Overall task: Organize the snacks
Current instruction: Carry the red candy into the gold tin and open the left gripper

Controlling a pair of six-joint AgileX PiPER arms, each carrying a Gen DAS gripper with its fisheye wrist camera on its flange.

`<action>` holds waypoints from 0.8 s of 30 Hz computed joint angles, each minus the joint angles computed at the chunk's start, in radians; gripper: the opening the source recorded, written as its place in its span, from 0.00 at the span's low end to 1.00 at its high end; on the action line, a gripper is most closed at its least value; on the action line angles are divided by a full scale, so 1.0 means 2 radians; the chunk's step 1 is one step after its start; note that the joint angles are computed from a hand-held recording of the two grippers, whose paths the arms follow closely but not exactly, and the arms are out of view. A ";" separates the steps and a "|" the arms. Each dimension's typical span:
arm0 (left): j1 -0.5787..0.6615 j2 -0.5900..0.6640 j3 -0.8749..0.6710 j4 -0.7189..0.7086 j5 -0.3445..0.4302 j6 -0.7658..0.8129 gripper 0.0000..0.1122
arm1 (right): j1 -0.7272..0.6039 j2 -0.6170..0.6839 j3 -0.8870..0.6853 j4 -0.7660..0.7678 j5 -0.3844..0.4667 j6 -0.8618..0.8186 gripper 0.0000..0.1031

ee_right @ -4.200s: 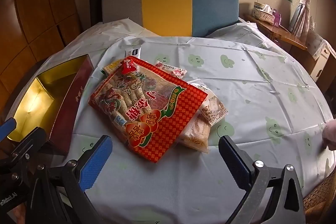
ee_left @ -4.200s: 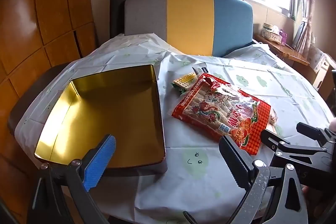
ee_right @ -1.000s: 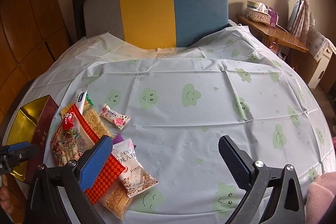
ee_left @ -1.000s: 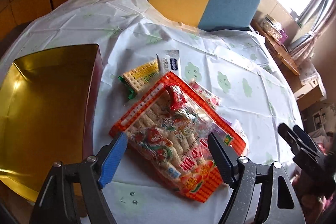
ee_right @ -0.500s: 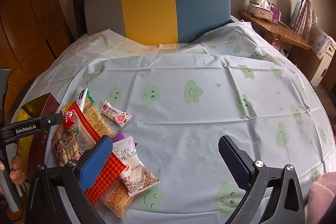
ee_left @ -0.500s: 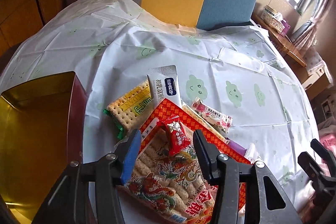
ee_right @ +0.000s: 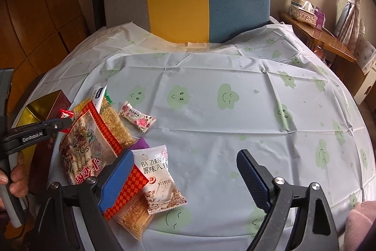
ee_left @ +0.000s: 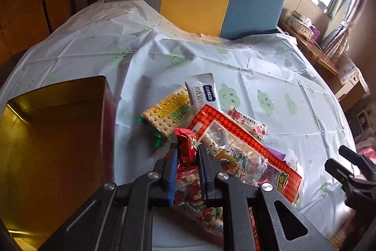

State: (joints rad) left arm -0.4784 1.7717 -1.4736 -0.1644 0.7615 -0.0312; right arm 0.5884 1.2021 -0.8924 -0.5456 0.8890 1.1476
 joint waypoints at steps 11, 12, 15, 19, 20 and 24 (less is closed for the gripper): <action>0.126 -0.075 0.083 -0.015 -0.020 0.058 0.14 | 0.030 0.028 -0.013 0.010 -0.007 -0.035 0.82; 0.135 -0.075 0.089 -0.015 -0.023 0.060 0.14 | 0.037 0.034 -0.016 0.009 -0.008 -0.040 0.82; 0.155 -0.073 0.110 -0.012 -0.032 0.067 0.14 | 0.051 0.051 -0.025 0.019 -0.018 -0.061 0.82; 0.172 -0.071 0.132 -0.016 -0.043 0.081 0.14 | 0.078 0.079 -0.042 0.031 -0.023 -0.082 0.80; 0.174 -0.070 0.136 -0.017 -0.046 0.085 0.14 | 0.085 0.084 -0.047 0.034 -0.027 -0.083 0.80; 0.175 -0.064 0.144 -0.013 -0.052 0.088 0.14 | 0.118 0.114 -0.081 0.018 -0.025 -0.070 0.80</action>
